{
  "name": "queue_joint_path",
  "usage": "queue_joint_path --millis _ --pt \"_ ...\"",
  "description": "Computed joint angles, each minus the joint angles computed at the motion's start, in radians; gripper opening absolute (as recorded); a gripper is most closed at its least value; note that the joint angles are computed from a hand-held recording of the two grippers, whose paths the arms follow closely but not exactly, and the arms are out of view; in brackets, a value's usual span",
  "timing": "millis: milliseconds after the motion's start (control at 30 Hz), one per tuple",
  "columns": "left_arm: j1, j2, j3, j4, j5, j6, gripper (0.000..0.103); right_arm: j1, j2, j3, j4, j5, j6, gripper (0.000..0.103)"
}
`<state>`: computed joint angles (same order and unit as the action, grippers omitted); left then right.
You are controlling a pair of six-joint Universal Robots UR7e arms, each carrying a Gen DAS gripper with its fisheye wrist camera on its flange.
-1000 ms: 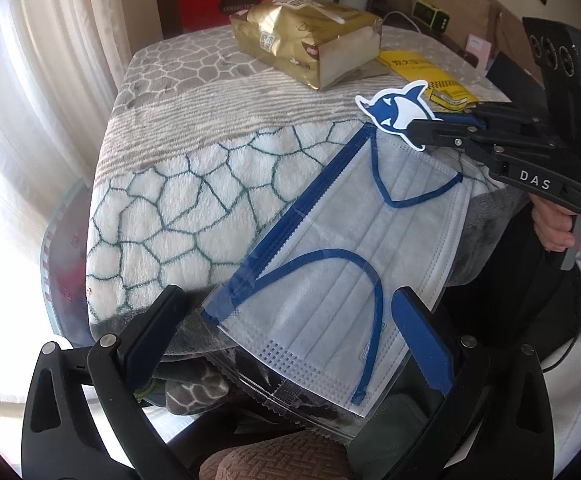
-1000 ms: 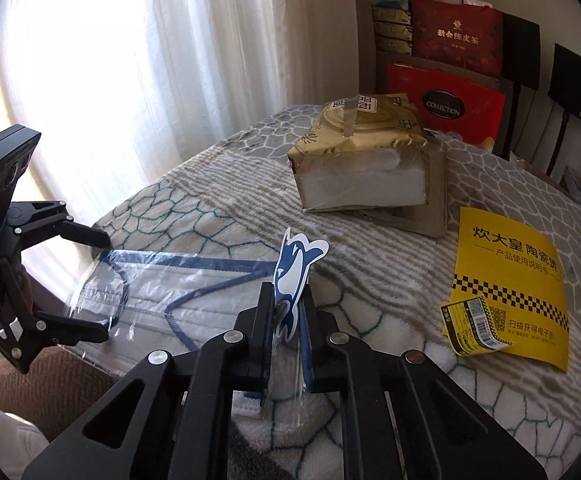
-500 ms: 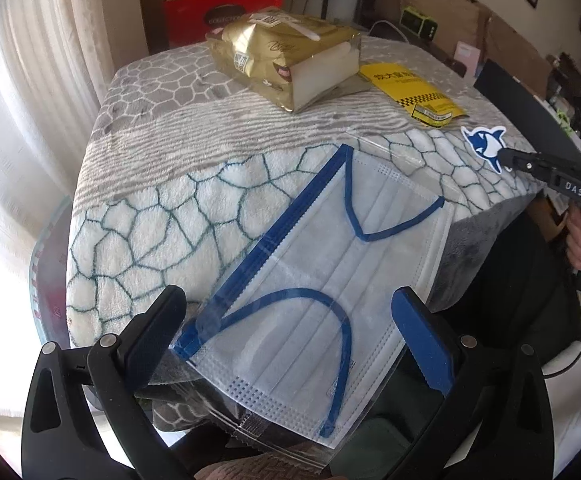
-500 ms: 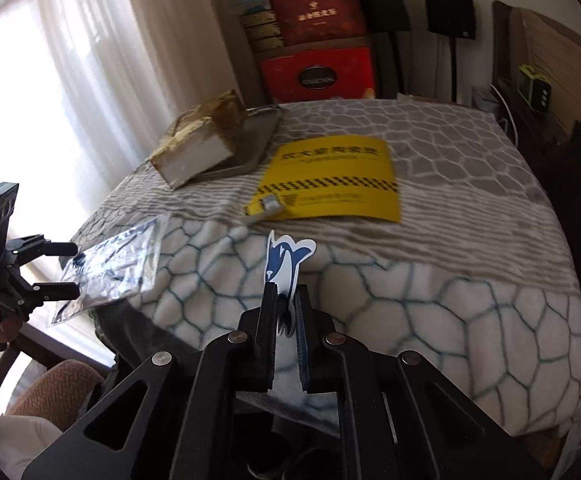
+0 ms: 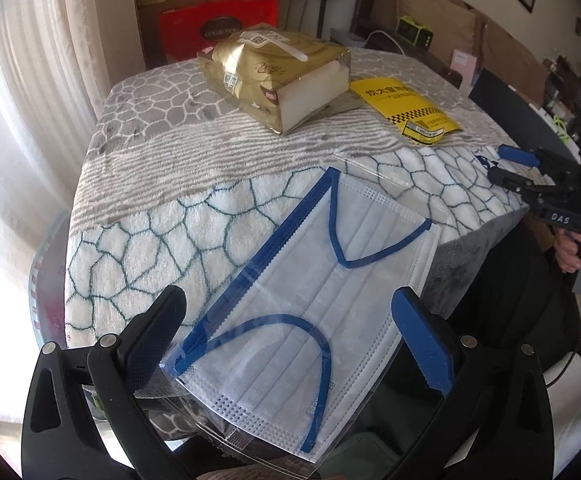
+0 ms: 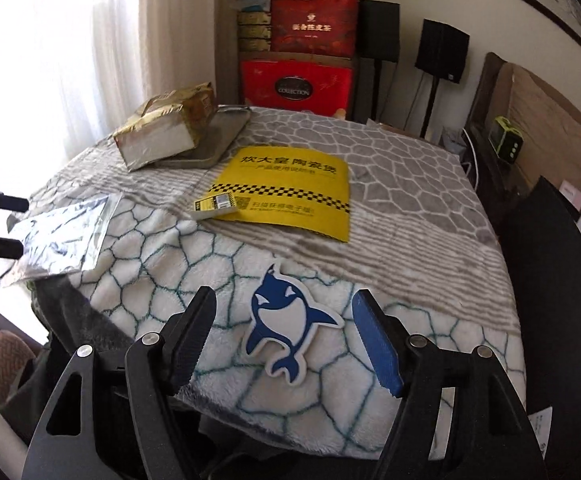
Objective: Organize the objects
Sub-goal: 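Lift the blue shark card off the mask package with the right gripper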
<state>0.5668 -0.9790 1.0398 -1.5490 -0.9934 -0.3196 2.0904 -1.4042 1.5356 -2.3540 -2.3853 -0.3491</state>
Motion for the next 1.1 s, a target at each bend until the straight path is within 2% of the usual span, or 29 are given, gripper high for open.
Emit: queue_joint_path --millis 67,100,233,400,467,800,1100 --pt "-0.002 -0.003 0.0 0.0 0.006 -0.001 0.103 -0.005 0.014 0.015 -0.045 -0.011 -0.04 0.072" --pt "-0.004 -0.005 0.002 -0.001 0.008 -0.001 0.103 -0.011 0.011 0.022 -0.072 0.008 -0.047 0.072" --pt "-0.003 -0.007 -0.001 0.001 0.016 -0.007 0.103 -0.046 -0.013 0.021 -0.051 0.085 0.014 0.072" --pt "0.002 -0.003 -0.002 -0.012 0.007 -0.013 0.103 -0.047 -0.026 0.039 -0.095 0.079 0.0 0.05" --pt "0.001 -0.001 -0.001 -0.012 0.008 -0.014 0.103 -0.048 -0.03 0.04 -0.099 0.079 0.0 0.036" --pt "-0.003 0.005 -0.003 -0.003 0.011 -0.007 0.103 -0.042 -0.046 0.045 -0.118 0.08 -0.003 0.035" --pt "-0.018 0.017 -0.003 0.058 -0.08 0.078 0.103 -0.029 -0.048 0.034 -0.113 0.085 0.016 0.035"
